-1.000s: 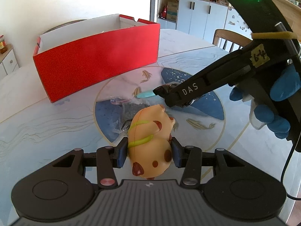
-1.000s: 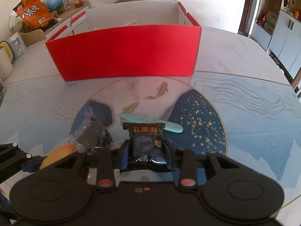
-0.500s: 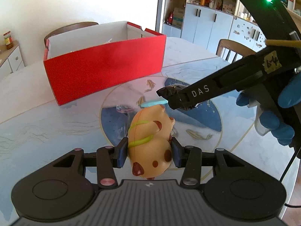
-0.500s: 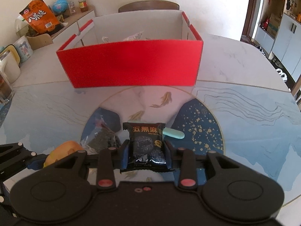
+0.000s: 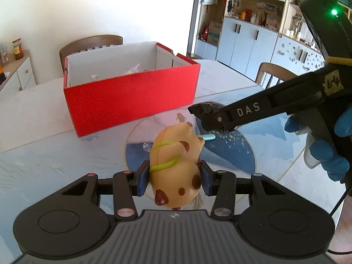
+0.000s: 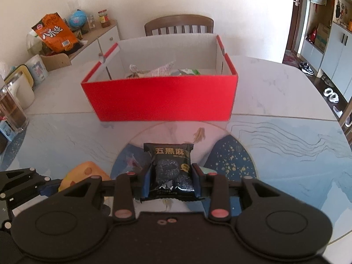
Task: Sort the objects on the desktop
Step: 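Carry the hamster toy and black packet with both tools over the red box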
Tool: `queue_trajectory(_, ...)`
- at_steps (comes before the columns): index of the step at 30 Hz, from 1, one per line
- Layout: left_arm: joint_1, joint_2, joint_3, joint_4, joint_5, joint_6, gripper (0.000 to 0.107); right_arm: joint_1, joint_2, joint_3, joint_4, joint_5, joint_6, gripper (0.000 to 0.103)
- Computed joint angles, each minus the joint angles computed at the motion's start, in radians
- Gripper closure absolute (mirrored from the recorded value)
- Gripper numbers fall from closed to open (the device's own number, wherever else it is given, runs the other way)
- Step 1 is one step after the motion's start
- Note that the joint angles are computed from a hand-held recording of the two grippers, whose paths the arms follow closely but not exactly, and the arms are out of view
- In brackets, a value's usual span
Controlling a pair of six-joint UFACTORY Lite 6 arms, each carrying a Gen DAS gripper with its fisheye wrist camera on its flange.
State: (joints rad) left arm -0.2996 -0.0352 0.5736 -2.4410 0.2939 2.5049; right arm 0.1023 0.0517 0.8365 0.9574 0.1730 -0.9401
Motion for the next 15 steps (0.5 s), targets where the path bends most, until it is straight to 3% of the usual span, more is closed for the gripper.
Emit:
queue_trajectory(10,0.006,-0.026,0.063,0.122,-0.050,-0.149,0.062,-0.015,-0.034,0.049,-0.103,0.052,0.093,0.067)
queue_trajectory(15,0.024,-0.015,0.136,0.315,-0.082,-0.344,0.062,-0.013,-0.023,0.106,-0.189,0.074,0.168,0.067)
